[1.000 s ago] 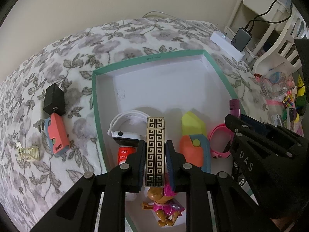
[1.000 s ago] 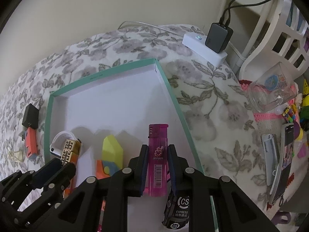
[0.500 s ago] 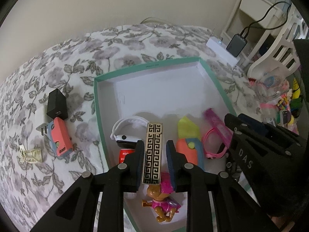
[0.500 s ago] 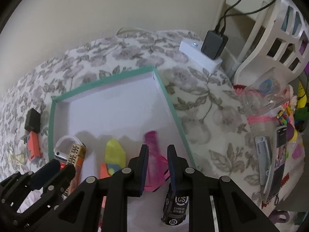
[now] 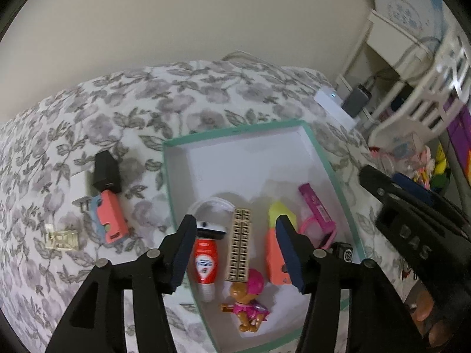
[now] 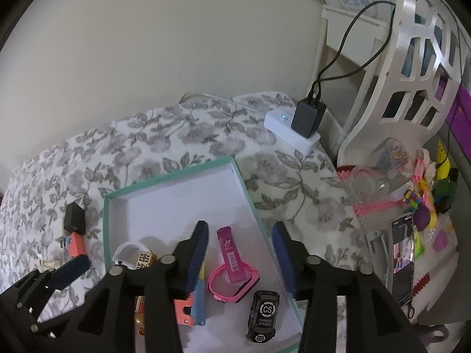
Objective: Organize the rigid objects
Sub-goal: 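Open the left tool to drop the gold box and move both tools to the pile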
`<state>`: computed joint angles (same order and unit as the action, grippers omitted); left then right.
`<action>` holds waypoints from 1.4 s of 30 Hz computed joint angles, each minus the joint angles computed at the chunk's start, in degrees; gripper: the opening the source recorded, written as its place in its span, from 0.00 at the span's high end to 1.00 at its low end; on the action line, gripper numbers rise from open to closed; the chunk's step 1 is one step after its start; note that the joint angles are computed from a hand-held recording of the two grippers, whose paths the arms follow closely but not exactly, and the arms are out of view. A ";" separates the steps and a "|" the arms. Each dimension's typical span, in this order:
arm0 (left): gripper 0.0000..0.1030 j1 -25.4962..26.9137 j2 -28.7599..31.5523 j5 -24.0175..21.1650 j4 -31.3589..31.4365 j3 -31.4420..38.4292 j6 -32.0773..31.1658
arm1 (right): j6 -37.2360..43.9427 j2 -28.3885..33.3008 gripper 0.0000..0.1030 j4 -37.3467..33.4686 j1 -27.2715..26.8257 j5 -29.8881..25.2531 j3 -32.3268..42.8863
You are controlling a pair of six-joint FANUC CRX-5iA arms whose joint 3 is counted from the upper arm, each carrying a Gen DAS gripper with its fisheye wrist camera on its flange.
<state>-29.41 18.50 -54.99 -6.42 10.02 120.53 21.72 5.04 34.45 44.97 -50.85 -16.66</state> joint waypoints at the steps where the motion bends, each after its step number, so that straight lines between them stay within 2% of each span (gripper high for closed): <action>1: 0.32 0.49 -0.65 -0.07 -0.48 -0.46 1.29 | -0.37 -0.16 0.45 0.36 0.06 -0.01 -0.09; 2: 0.24 0.85 -1.12 -0.15 -0.93 -0.71 2.22 | -0.77 -0.24 0.43 0.76 0.14 -0.05 -0.12; 7: 0.24 2.54 -3.45 -2.90 -4.84 -1.15 8.66 | -1.76 0.16 0.33 1.44 0.98 -0.29 0.00; 12: 0.22 4.61 -6.09 -5.31 -8.19 -2.86 13.87 | 2.02 2.26 0.28 -0.16 2.90 0.72 1.72; 14: 0.12 4.93 -6.74 -6.84 -10.22 -3.18 16.08 | 2.48 3.17 0.26 -0.04 3.99 0.87 2.31; 17: 0.10 5.81 -8.19 -8.46 -13.00 -4.56 19.35 | 4.61 4.67 0.24 -1.24 5.69 1.77 3.71; 20: 0.10 8.39 -10.78 -7.10 -11.84 -8.14 20.43 | 7.07 6.46 0.22 -1.93 7.42 1.85 5.49; 21: 0.10 9.10 -11.51 -6.68 -11.55 -9.07 20.68 | 7.41 6.93 0.20 -1.79 7.88 1.78 5.86; 23: 0.09 10.31 -12.94 -6.55 -11.70 -10.62 21.66 | 8.22 8.08 0.08 -1.19 9.04 1.62 6.66; 26: 0.03 12.01 -14.61 -6.91 -11.79 -12.26 21.86 | 9.32 9.25 0.04 -1.30 9.96 1.47 7.73; 28: 0.03 13.33 -16.07 -6.58 -11.90 -13.73 22.88 | 9.82 10.10 0.01 -1.99 10.41 1.29 8.81; 37: 0.03 18.71 -21.05 -6.38 -11.84 -18.78 26.12 | 12.72 13.16 0.00 -6.83 12.28 2.14 13.41; 42: 0.03 21.46 -22.27 -5.41 -9.79 -20.88 24.84 | 15.25 15.30 0.00 -8.11 13.28 1.73 16.03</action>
<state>-7.95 -3.77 -60.40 -16.21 -10.86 145.37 36.97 20.34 26.35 58.25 -49.12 -0.62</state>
